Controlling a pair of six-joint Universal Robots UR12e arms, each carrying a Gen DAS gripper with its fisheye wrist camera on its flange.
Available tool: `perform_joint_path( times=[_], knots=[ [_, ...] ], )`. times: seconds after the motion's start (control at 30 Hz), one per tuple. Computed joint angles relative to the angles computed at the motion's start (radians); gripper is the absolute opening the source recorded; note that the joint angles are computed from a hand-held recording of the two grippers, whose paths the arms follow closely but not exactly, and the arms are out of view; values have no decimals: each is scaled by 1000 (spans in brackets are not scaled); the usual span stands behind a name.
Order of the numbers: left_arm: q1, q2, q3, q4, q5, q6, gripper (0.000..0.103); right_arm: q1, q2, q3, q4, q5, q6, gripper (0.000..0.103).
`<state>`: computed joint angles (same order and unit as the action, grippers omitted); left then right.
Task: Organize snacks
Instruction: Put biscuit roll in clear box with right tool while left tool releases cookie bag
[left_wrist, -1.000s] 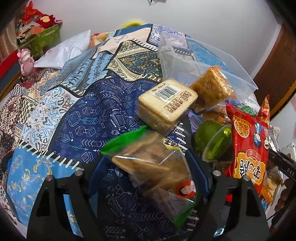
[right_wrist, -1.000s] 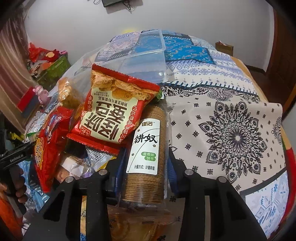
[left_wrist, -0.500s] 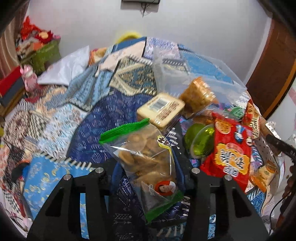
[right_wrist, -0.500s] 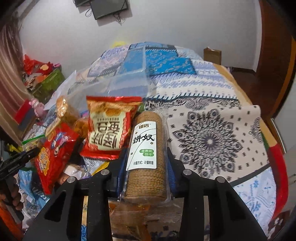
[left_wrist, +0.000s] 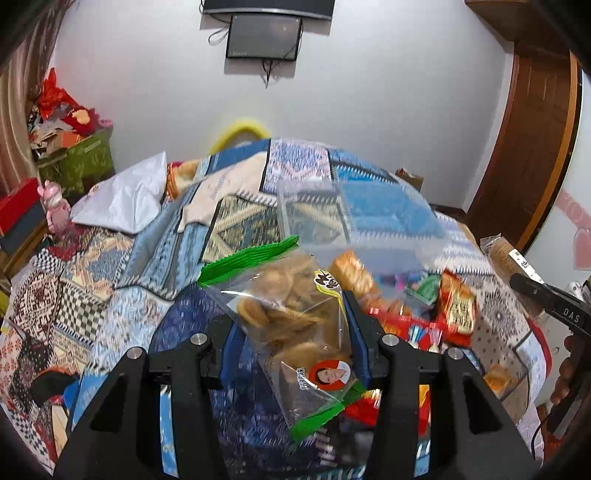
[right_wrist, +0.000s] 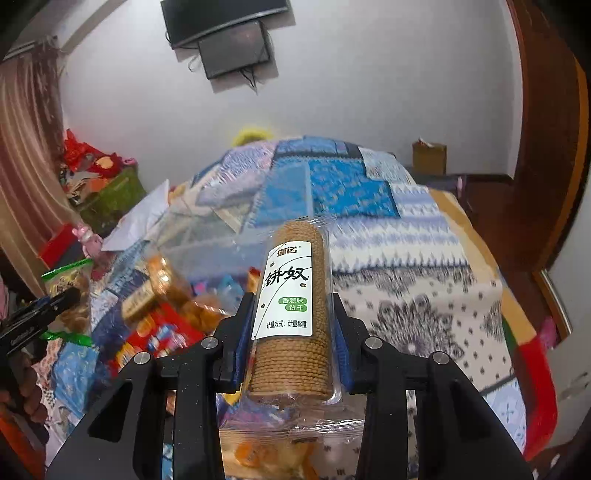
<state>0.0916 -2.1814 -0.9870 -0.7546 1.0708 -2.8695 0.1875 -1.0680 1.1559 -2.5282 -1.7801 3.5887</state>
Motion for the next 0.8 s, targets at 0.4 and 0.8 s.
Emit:
perform_joint_path(
  times=[0.4,0.8],
  knots=[
    [-28,-115,210,4,6,-47,49,-7,79,-135,-30,22,-53,34],
    [-74,-315,567,-158,67,-33,49,-28,194,-331,44,63,-96,34]
  ],
)
